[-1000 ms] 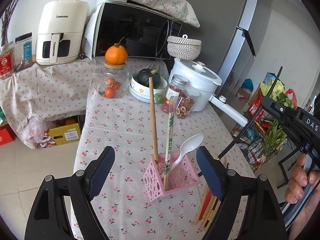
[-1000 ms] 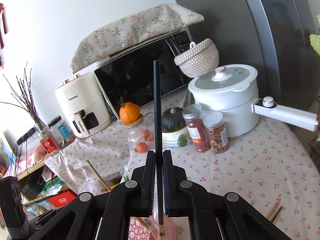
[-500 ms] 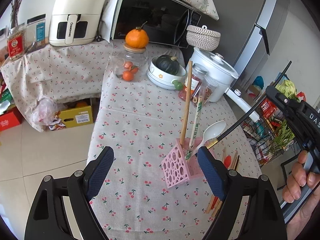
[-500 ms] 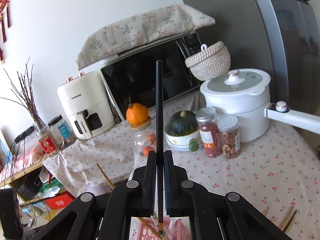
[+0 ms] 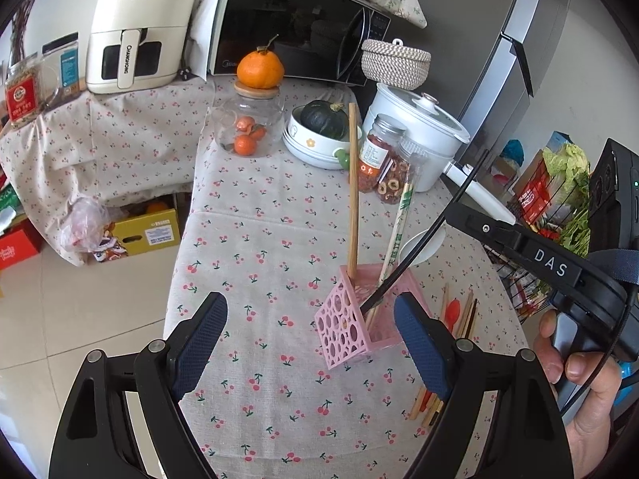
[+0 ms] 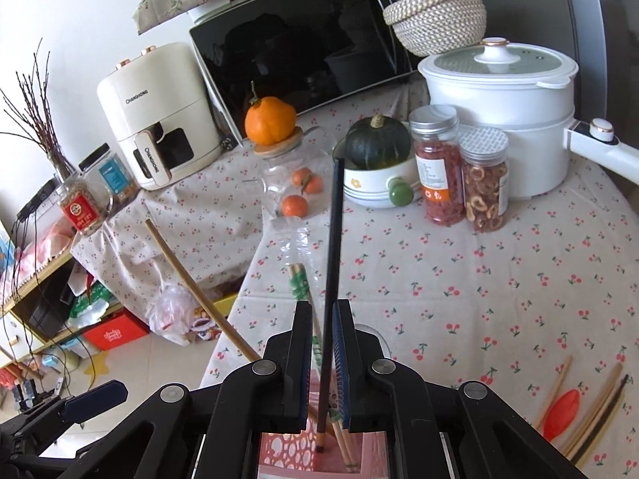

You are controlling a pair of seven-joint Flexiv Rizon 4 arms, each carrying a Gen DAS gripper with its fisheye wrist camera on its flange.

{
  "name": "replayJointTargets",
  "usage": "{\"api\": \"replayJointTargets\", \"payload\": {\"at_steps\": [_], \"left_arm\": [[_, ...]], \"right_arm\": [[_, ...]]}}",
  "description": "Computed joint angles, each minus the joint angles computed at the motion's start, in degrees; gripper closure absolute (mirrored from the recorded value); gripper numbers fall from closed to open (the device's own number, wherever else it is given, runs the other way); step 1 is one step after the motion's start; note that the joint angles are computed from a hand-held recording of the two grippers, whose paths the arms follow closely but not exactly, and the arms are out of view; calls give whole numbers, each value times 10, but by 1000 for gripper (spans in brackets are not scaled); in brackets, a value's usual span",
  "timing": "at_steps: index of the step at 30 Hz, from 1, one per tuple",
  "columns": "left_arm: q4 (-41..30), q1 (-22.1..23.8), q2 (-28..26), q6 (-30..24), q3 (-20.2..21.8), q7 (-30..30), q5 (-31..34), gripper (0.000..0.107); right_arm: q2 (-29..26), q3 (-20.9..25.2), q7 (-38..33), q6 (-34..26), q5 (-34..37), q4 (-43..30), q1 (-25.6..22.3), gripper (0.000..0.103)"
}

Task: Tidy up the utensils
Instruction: 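Lower the black chopstick into the pink basket and open the right tool, then grasp the red spoon with the left tool and lift it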

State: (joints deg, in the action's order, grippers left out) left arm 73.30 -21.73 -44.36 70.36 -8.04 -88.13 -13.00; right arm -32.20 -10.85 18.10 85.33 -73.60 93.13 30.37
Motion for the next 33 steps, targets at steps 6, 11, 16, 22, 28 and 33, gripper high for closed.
{"api": "replayJointTargets", "payload": {"at_steps": [6,11,16,22,28,33], "left_arm": [[-6,-7,1,-11,-2,15,9,19],[3,-10,9,-6,-8,32,13,19],[14,-16,19,-5,-13,44,12,19],[11,-35,22,-17,-16,61,17,19],[-37,-82,2,-75,10,55,50,19],[-131,-126,-45,-161,31,41,87,19]], "right_arm": [[32,-7,67,5,-88,15,-10,72],[76,15,99,-10,-158,48,-40,56],[138,45,150,-34,-232,105,-82,34],[205,91,109,-86,-196,192,-127,23],[237,144,11,-120,-61,266,-171,20],[245,177,-143,-171,173,300,-170,18]]}}
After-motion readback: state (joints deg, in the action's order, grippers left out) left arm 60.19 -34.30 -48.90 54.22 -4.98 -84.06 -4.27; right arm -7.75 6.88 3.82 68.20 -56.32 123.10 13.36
